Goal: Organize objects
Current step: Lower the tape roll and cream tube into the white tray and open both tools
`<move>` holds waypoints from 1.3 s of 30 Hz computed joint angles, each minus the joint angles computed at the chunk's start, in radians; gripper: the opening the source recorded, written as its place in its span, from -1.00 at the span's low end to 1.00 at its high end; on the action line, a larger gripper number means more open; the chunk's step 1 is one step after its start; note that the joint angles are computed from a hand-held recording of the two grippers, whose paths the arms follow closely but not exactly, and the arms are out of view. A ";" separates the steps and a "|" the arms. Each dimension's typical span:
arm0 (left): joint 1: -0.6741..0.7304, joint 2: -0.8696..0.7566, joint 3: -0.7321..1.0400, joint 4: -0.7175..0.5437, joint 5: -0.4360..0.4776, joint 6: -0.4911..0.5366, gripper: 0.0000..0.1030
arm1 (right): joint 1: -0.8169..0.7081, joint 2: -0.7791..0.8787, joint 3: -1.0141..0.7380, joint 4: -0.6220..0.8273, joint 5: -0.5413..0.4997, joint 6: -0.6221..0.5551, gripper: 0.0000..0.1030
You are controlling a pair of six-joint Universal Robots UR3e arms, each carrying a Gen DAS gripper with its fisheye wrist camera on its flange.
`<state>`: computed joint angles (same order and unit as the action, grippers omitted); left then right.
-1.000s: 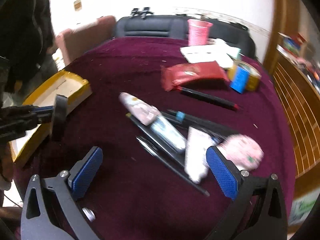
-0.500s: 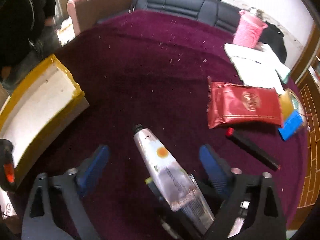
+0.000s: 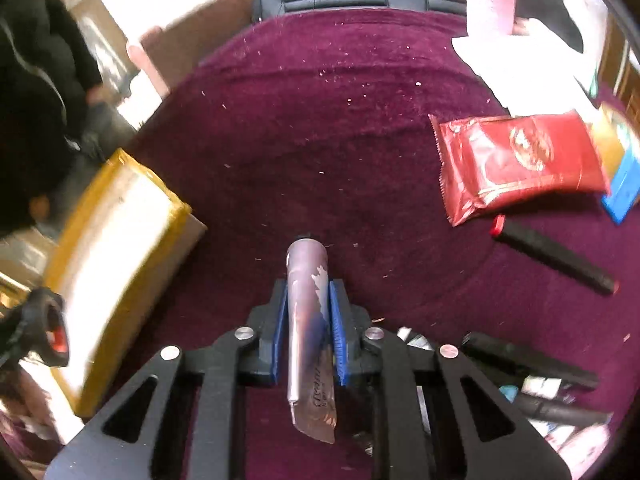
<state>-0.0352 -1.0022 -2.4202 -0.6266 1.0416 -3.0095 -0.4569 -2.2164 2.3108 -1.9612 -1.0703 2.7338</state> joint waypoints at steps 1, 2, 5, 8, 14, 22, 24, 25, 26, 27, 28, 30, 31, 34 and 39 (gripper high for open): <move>0.008 0.003 0.005 -0.009 0.000 0.006 -0.81 | -0.003 0.004 -0.002 0.006 0.024 0.014 -0.67; 0.016 0.007 0.013 -0.020 0.002 0.013 -0.81 | -0.021 -0.012 -0.002 0.041 0.053 0.011 -0.67; 0.051 0.006 0.036 -0.056 -0.008 0.050 -0.81 | -0.008 0.018 -0.007 0.020 0.119 0.065 -0.67; 0.055 -0.054 0.079 -0.057 0.007 0.060 -0.81 | 0.039 0.016 -0.032 0.004 0.154 0.129 -0.67; 0.051 -0.285 0.187 -0.020 0.015 0.056 -0.81 | 0.347 0.220 -0.084 -0.360 0.078 0.439 -0.66; 0.009 -0.546 0.309 0.055 0.063 -0.008 -0.81 | 0.642 0.590 -0.211 -0.706 -0.169 0.744 -0.66; 0.009 -0.579 0.311 0.084 0.072 -0.031 -0.79 | 0.673 0.616 -0.226 -0.724 -0.210 0.780 -0.66; 0.013 -0.589 0.306 0.100 0.071 -0.043 -0.78 | 0.674 0.623 -0.230 -0.729 -0.213 0.791 -0.66; 0.022 -0.598 0.299 0.113 0.062 -0.056 -0.75 | 0.673 0.622 -0.229 -0.730 -0.209 0.797 -0.66; 0.037 -0.603 0.287 0.123 0.043 -0.069 -0.68 | 0.679 0.625 -0.234 -0.728 -0.215 0.800 -0.66; 0.059 -0.602 0.268 0.135 0.009 -0.074 -0.63 | 0.690 0.631 -0.243 -0.724 -0.231 0.801 -0.66; 0.083 -0.590 0.235 0.163 -0.033 -0.089 -0.26 | 0.717 0.651 -0.267 -0.715 -0.262 0.807 -0.66; 0.086 -0.585 0.227 0.178 -0.035 -0.099 -0.18 | 0.729 0.661 -0.280 -0.707 -0.280 0.812 -0.66; 0.103 -0.566 0.194 0.203 -0.069 -0.138 -0.11 | 0.742 0.680 -0.297 -0.695 -0.301 0.826 -0.63; 0.163 -0.563 0.096 0.282 -0.178 -0.240 -0.08 | 0.746 0.683 -0.292 -0.690 -0.316 0.862 -0.63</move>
<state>0.1277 -1.5650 -2.3246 -0.3450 0.8637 -3.2496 0.2888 -1.5335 2.0187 -2.6513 -1.3859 3.5959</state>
